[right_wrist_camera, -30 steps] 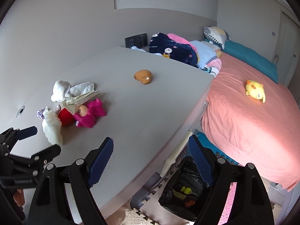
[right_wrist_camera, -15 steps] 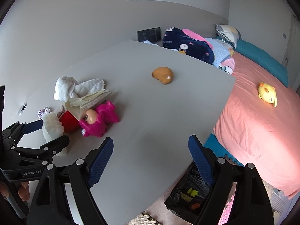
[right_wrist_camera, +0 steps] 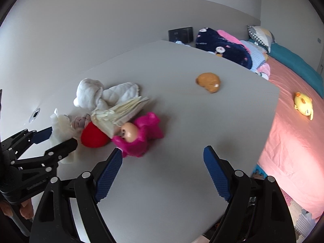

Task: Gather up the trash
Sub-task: 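Grasp the pink doll with the right gripper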

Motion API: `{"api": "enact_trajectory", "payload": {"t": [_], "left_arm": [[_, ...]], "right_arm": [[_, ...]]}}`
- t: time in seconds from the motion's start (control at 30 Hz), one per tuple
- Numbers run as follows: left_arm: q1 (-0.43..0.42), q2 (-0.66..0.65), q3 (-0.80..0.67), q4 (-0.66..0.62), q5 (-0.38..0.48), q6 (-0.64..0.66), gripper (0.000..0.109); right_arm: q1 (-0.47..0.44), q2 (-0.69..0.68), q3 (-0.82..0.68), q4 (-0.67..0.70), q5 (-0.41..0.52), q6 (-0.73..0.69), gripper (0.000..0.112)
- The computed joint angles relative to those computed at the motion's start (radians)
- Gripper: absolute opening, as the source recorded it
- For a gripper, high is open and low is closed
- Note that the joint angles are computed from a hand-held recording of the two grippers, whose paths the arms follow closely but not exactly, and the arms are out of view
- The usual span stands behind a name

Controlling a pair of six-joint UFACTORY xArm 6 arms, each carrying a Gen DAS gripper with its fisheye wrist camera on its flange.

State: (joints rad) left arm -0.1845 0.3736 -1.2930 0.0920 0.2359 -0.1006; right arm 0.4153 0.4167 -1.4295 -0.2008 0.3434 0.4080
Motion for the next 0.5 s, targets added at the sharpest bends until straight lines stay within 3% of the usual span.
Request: {"api": "enact_trajectory", "payload": {"t": [0.33, 0.5], "left_arm": [[0.023, -0.035, 0.036, -0.082, -0.021, 0.071, 0.061], [0.027, -0.024, 0.026, -0.065, -0.012, 0.049, 0.061]], "right_arm": [[0.017, 0.139, -0.177, 0.028, 0.068, -0.024, 0.082], [0.017, 0.169, -0.214, 0.014, 0.083, -0.016, 0.081]]}}
